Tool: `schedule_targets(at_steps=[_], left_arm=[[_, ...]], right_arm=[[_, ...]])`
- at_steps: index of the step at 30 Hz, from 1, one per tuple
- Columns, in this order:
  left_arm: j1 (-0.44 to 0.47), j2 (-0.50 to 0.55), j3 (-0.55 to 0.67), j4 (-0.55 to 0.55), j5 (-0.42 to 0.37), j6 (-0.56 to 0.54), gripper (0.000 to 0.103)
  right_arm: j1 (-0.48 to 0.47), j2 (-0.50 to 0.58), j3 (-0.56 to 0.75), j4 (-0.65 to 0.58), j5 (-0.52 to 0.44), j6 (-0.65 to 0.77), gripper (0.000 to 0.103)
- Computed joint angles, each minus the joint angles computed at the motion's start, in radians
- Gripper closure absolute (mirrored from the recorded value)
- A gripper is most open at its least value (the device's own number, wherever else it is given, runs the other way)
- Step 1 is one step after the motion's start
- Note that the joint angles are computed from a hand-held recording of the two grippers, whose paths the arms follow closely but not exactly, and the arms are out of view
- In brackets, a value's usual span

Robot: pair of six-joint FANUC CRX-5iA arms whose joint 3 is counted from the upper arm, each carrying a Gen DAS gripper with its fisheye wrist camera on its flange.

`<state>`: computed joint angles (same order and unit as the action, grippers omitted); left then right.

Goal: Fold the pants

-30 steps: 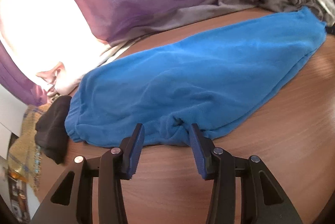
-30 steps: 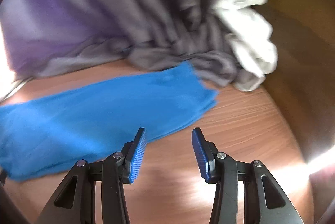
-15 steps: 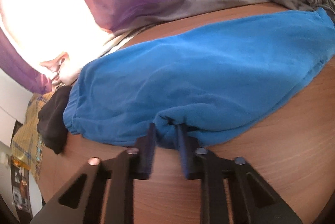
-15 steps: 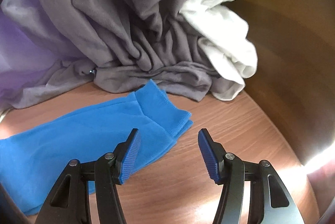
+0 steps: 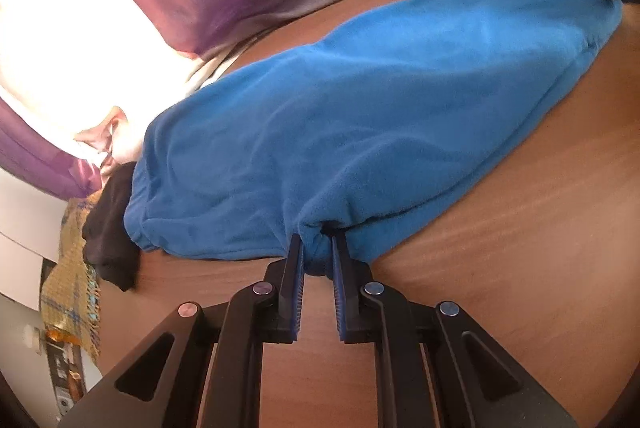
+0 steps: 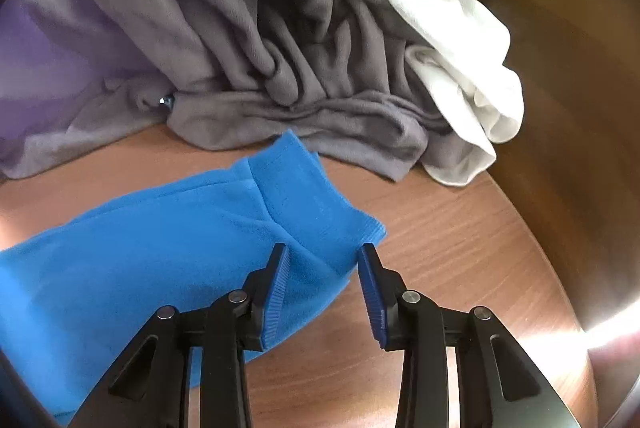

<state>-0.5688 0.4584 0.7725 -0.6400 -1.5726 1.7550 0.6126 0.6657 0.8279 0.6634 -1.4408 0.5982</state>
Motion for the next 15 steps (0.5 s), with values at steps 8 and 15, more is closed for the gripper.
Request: schedule_targets(at_steps=[8,15], left_arm=[[-0.004,-0.006,-0.009,0.012,-0.026,-0.017,0.089],[-0.02,0.011,0.019,-0.015,-0.053,-0.05,0.083]], right_arm=[[0.008,-0.062,-0.096,0.009,0.0,-0.004,0.066],[0.011,-0.105,-0.151,0.041,0.045,-0.009,0.065]])
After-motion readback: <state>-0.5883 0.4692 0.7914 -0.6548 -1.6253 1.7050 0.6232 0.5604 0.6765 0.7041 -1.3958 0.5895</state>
